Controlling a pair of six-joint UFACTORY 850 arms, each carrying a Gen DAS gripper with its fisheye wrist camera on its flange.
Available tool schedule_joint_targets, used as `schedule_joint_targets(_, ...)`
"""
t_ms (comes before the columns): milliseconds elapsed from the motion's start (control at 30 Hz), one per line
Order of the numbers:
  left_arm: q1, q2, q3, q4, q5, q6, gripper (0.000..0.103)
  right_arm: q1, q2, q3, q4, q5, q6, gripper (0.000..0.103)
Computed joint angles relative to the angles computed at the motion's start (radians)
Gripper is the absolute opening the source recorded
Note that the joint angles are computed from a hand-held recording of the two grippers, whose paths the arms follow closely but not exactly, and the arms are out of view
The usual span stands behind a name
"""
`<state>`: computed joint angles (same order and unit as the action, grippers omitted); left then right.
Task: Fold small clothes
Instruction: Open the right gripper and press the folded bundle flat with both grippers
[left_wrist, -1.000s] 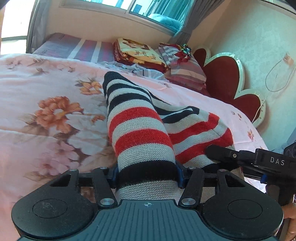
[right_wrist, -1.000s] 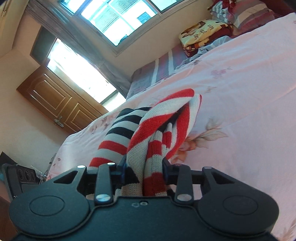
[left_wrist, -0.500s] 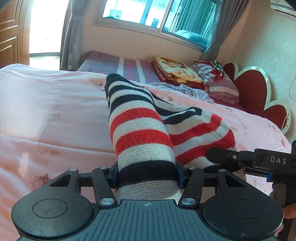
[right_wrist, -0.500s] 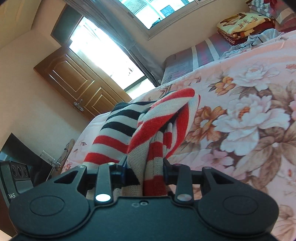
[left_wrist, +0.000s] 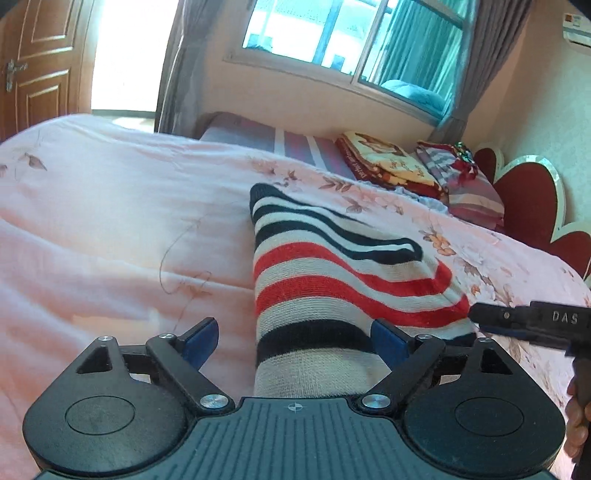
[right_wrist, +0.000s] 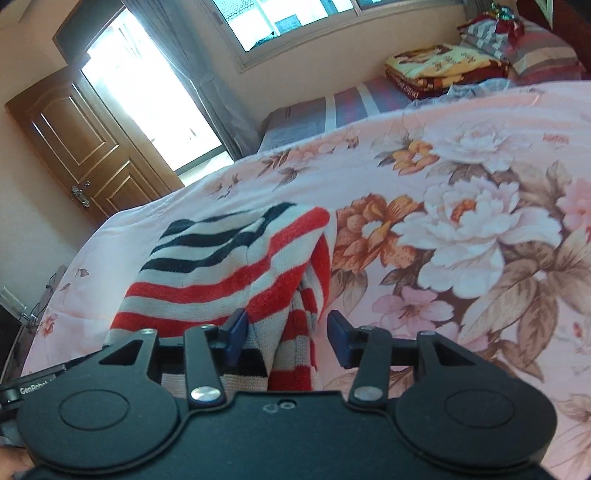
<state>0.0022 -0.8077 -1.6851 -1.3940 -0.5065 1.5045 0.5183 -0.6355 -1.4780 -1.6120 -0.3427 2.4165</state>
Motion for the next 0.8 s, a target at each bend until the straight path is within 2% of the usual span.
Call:
schedule_joint_targets(33, 0.003, 0.020, 0.027, -0.014, -0.007, 0.051, 0.089, 0.013, 0.016, 0.006, 0.022, -0.031, -0.041, 0.034)
schedule_joint_targets(133, -0.002, 0.049, 0.076, -0.004, 0.015, 0.102, 0.089, 0.061, 0.024, -0.020, 0.068, -0.098, -0.189, 0.027)
schedule_joint_targets(233, -0.019, 0.023, 0.063, 0.140, 0.045, -0.021, 0.089, 0.097, -0.013, -0.069, 0.149, -0.120, -0.339, 0.024)
schedule_joint_targets(333, -0.019, 0.006, 0.057, 0.145, 0.036, -0.059, 0.089, 0.108, -0.077, -0.127, 0.329, -0.180, -0.550, 0.019)
schedule_joint_targets(500, -0.020, 0.039, 0.081, 0.187, 0.053, -0.082, 0.089, 0.097, -0.074, -0.102, 0.364, -0.203, -0.501, 0.019)
schedule_joint_targets(567, -0.016, 0.069, 0.113, 0.162, 0.063, -0.039, 0.089, 0.111, -0.043, -0.072, 0.306, -0.207, -0.394, 0.022)
schedule_joint_targets(633, -0.013, 0.087, 0.129, 0.195, 0.073, -0.070, 0.093, 0.138, -0.021, -0.052, 0.242, -0.223, -0.321, 0.023)
schedule_joint_targets(700, -0.008, 0.095, 0.143, 0.200, 0.059, -0.082, 0.095, 0.164, -0.027, -0.065, 0.257, -0.251, -0.367, 0.023)
schedule_joint_targets(800, -0.019, 0.096, 0.158, 0.227, 0.086, -0.078, 0.095, 0.171, -0.076, -0.114, 0.423, -0.295, -0.535, 0.022)
